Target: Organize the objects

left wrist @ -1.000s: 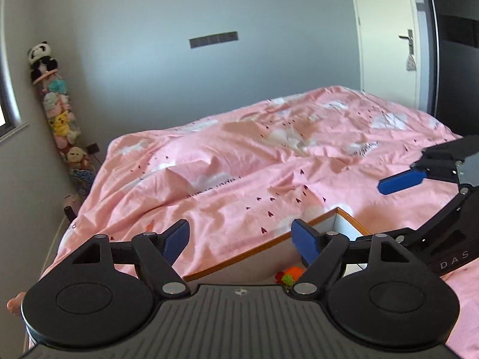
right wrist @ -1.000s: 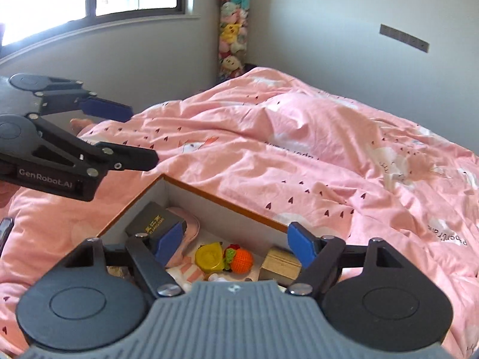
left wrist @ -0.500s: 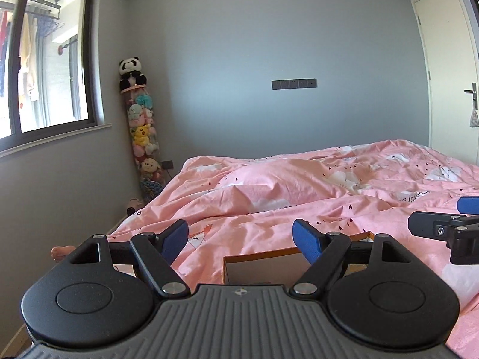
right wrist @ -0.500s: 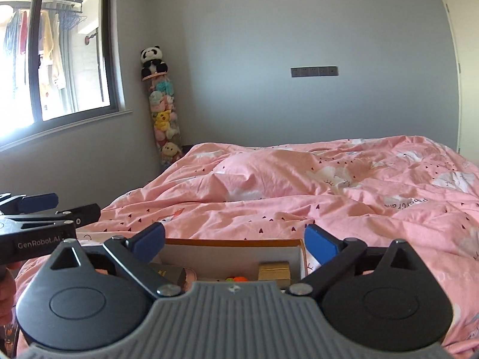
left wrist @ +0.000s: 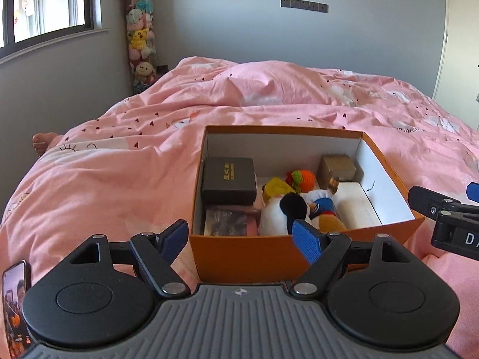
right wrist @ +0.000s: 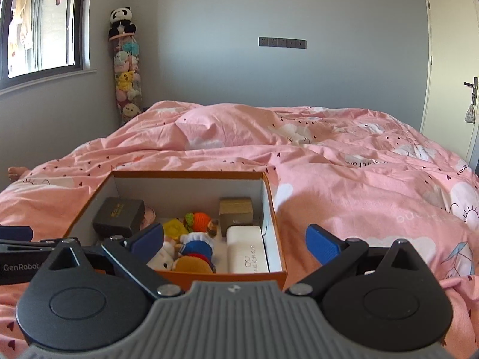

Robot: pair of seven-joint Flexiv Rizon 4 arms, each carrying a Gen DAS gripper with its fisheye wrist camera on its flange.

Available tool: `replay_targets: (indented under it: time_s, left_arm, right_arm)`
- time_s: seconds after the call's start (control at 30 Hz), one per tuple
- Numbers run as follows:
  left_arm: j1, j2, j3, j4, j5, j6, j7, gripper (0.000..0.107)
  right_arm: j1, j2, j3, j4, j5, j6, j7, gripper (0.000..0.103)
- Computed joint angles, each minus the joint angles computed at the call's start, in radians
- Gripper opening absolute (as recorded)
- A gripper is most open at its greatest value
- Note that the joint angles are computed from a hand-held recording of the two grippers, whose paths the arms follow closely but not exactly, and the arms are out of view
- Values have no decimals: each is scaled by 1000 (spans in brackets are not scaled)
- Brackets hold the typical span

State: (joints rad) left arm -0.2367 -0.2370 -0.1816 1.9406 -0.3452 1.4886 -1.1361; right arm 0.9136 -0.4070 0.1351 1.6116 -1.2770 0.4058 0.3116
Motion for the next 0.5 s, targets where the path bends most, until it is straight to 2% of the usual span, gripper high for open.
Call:
replay_targets:
  time_s: [0.07, 0.2, 0.5]
  left_arm:
    - [-21, -3, 30, 0, 38, -9, -27, 92]
    - [-70, -15, 111, -35, 151, -69, -150, 92]
    - [-73, -17, 136, -64, 280, -121, -251, 92]
  right_arm:
    - [5, -11, 7, -9, 38, -19, -13, 101]
    - [9, -14, 10, -7, 71, -11, -8, 101]
    - [-12, 2, 13, 22, 112, 41, 46, 101]
